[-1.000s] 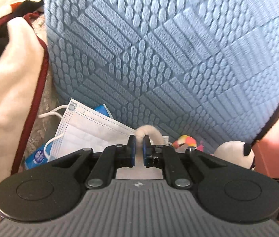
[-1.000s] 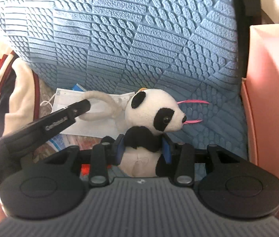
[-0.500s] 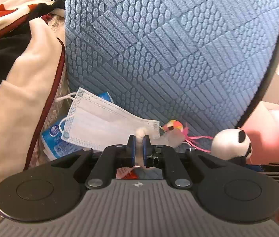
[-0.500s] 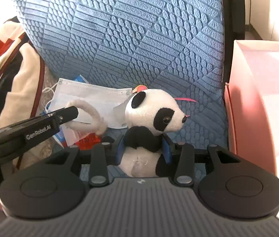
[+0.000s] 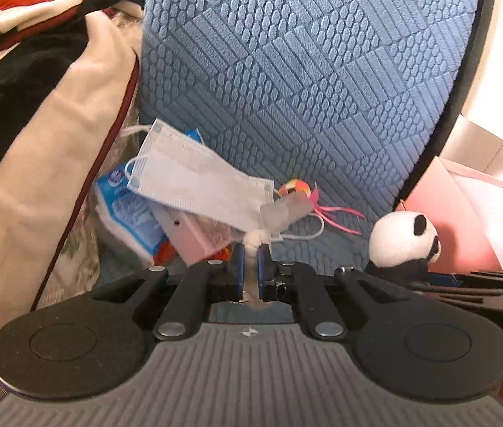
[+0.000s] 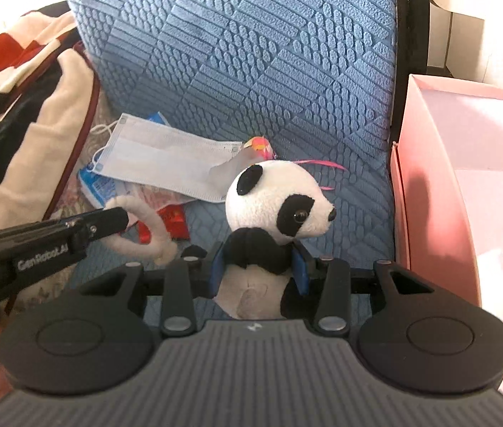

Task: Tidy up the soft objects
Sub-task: 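Carry the panda with the right tool while the left tool carries the ring over the pink box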

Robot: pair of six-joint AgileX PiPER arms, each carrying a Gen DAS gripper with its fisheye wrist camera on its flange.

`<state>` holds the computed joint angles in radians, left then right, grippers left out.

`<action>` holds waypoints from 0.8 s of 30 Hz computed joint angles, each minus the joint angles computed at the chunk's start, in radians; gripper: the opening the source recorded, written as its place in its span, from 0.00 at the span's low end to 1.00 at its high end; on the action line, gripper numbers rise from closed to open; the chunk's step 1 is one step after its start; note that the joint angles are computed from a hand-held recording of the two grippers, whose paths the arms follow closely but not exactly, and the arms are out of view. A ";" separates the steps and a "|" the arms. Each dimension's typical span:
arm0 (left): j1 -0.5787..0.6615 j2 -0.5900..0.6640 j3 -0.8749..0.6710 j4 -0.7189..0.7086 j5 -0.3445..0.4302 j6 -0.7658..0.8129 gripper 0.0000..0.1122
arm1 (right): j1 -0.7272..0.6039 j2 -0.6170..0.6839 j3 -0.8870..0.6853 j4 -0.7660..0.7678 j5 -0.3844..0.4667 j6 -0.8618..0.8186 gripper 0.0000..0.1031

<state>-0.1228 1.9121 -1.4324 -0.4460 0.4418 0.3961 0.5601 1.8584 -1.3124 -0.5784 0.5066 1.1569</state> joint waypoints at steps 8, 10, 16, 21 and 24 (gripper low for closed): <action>0.002 -0.105 0.151 -0.020 -0.044 0.069 0.08 | 0.075 -0.059 0.092 -0.093 0.033 0.125 0.41; 0.013 -0.131 0.184 -0.060 -0.035 0.110 0.08 | 0.098 -0.075 0.119 -0.110 0.045 0.153 0.41; 0.057 -0.206 0.304 -0.166 0.002 0.233 0.08 | 0.172 -0.126 0.193 -0.168 0.092 0.215 0.41; 0.097 -0.274 0.391 -0.272 0.021 0.338 0.08 | 0.190 -0.168 0.248 -0.148 0.080 0.225 0.41; 0.109 -0.290 0.398 -0.286 0.035 0.354 0.08 | 0.206 -0.174 0.254 -0.141 0.099 0.236 0.41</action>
